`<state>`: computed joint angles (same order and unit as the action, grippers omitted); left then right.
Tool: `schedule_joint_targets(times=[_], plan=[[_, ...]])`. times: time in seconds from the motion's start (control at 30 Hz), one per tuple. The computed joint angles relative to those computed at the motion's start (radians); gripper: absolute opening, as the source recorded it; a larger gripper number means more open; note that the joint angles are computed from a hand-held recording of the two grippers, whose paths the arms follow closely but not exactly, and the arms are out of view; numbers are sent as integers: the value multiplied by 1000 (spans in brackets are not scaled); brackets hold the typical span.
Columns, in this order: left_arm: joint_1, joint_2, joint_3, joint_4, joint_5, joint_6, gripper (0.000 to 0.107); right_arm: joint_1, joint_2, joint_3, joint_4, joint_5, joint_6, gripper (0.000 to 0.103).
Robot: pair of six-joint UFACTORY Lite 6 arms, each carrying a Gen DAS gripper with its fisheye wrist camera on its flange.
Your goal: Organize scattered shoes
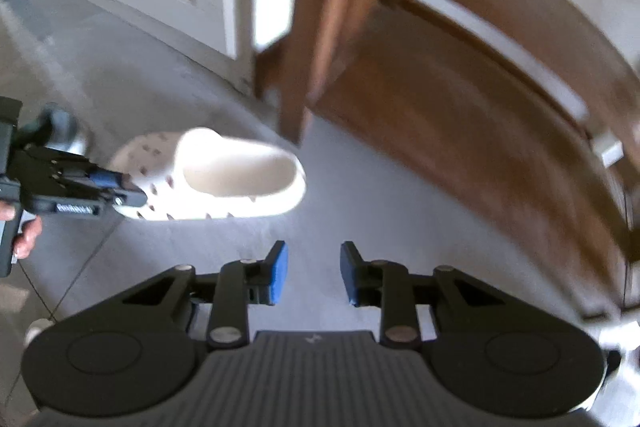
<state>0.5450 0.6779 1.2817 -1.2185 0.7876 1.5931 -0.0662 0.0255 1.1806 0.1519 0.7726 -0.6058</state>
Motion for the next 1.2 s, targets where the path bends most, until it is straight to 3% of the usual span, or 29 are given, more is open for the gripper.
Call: schedule_joint_targets(times=[0.2, 0.33, 0.43, 0.57, 0.63, 0.7, 0.8, 0.93, 1.1, 1.2], plan=[[-42, 9, -17, -76, -2, 70, 26, -16, 85, -74, -142, -151, 205, 33], [-50, -16, -78, -114, 19, 115, 19, 34, 87, 1, -241, -54, 359, 33], [-54, -63, -163, -150, 41, 179, 15, 92, 195, 231, -244, 22, 392, 33], [-103, -176, -330, -242, 27, 281, 11, 269, 384, 450, -259, 16, 520, 33], [-137, -234, -411, -301, 15, 341, 9, 412, 447, 529, -334, 19, 682, 33], [-188, -297, -495, -365, -8, 393, 5, 596, 414, 474, -372, -23, 849, 33], [-253, -420, -598, -410, -29, 427, 3, 694, 271, 239, -493, -95, 1031, 33], [-304, -545, -696, -438, -63, 413, 3, 820, 217, 139, -614, -97, 1254, 33], [-350, -681, -773, -420, -111, 311, 4, 905, 276, 211, -682, -27, 1383, 33], [-341, -760, -815, -374, -110, 258, 13, 1130, 266, 275, -725, 153, 1560, 37]])
